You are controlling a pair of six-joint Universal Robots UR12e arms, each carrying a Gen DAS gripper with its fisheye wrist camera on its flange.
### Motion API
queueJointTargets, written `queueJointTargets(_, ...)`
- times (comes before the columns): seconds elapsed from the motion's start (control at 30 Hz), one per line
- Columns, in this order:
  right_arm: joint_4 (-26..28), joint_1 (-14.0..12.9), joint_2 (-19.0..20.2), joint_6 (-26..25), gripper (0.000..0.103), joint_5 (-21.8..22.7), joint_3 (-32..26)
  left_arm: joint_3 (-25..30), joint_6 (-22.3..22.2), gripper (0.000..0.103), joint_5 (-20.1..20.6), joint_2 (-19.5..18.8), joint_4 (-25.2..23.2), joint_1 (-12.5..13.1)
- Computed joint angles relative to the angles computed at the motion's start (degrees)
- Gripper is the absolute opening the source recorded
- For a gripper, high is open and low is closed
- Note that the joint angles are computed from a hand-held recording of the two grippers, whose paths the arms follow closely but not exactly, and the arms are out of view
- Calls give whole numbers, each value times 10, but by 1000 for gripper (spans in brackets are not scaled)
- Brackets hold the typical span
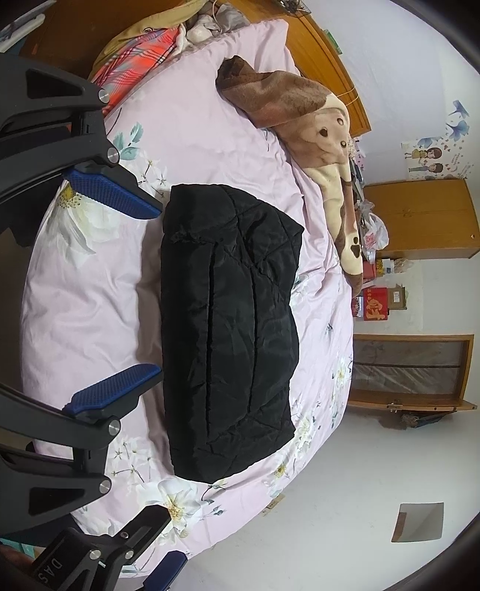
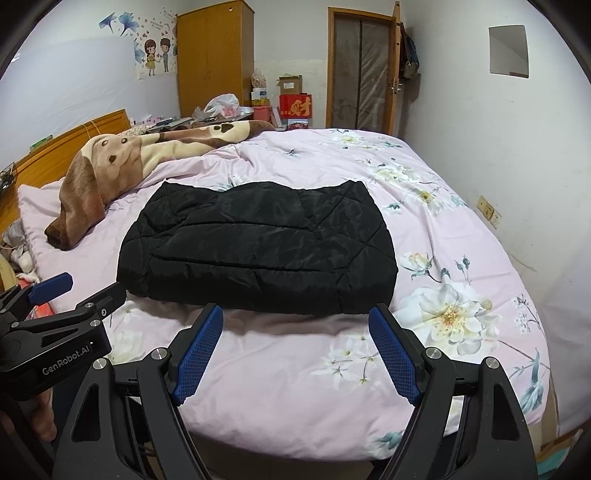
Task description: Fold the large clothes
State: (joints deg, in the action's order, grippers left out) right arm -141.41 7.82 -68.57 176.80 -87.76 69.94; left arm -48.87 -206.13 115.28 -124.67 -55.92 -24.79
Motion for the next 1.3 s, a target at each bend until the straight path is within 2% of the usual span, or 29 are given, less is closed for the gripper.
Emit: queueJointTargets(1.3,-2,1,-2,-7,81,4,3,3,-7,80,12,-2,-10,-4)
